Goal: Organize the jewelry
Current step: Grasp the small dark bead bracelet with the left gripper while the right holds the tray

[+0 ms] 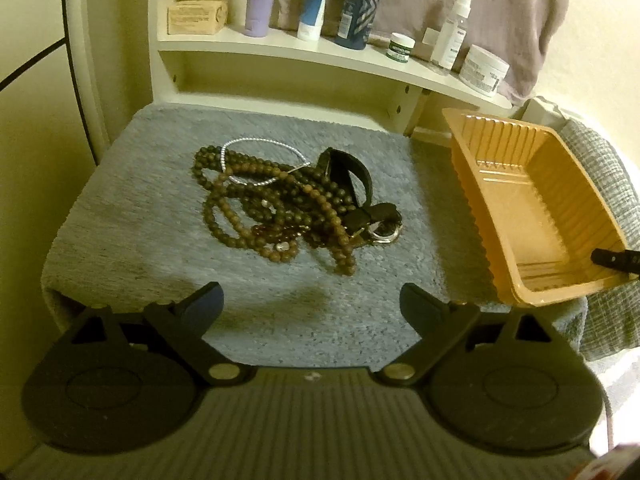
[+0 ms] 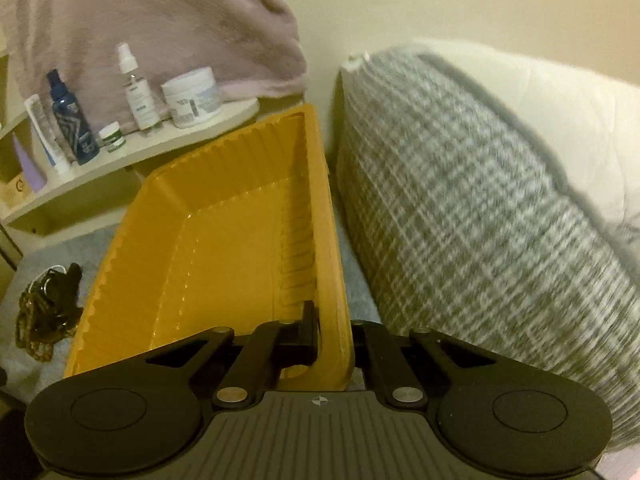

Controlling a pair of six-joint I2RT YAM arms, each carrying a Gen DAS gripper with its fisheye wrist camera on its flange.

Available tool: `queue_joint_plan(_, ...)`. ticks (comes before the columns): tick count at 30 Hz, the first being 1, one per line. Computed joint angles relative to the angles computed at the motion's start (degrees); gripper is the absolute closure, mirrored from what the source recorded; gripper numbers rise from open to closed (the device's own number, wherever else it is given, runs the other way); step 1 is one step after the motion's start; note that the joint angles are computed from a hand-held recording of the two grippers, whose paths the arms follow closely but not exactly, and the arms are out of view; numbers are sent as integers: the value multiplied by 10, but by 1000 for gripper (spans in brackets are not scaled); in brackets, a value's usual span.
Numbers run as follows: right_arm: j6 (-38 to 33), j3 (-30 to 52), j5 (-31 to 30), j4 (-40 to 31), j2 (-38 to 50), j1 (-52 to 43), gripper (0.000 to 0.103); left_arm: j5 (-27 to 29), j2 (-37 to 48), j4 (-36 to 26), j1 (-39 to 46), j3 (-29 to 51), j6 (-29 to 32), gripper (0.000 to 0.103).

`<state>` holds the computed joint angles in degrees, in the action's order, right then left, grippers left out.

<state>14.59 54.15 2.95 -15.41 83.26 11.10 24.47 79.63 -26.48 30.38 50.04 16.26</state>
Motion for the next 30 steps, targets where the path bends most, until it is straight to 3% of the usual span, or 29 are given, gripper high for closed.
queue_joint_plan(15, -67, 10, 126, 10, -9, 81, 99, 14, 43, 31, 18, 31, 32, 13)
queue_joint_plan(18, -66, 11, 125, 8, -8, 80, 99, 23, 61, 32, 11, 43, 29, 19)
queue_joint_plan(26, -55, 11, 125, -6, -16, 79, 99, 31, 72, 57, -17, 38, 30, 51)
queue_joint_plan(30, -51, 11, 122, -6, -15, 76, 99, 31, 71, 71, -18, 34, 46, 52)
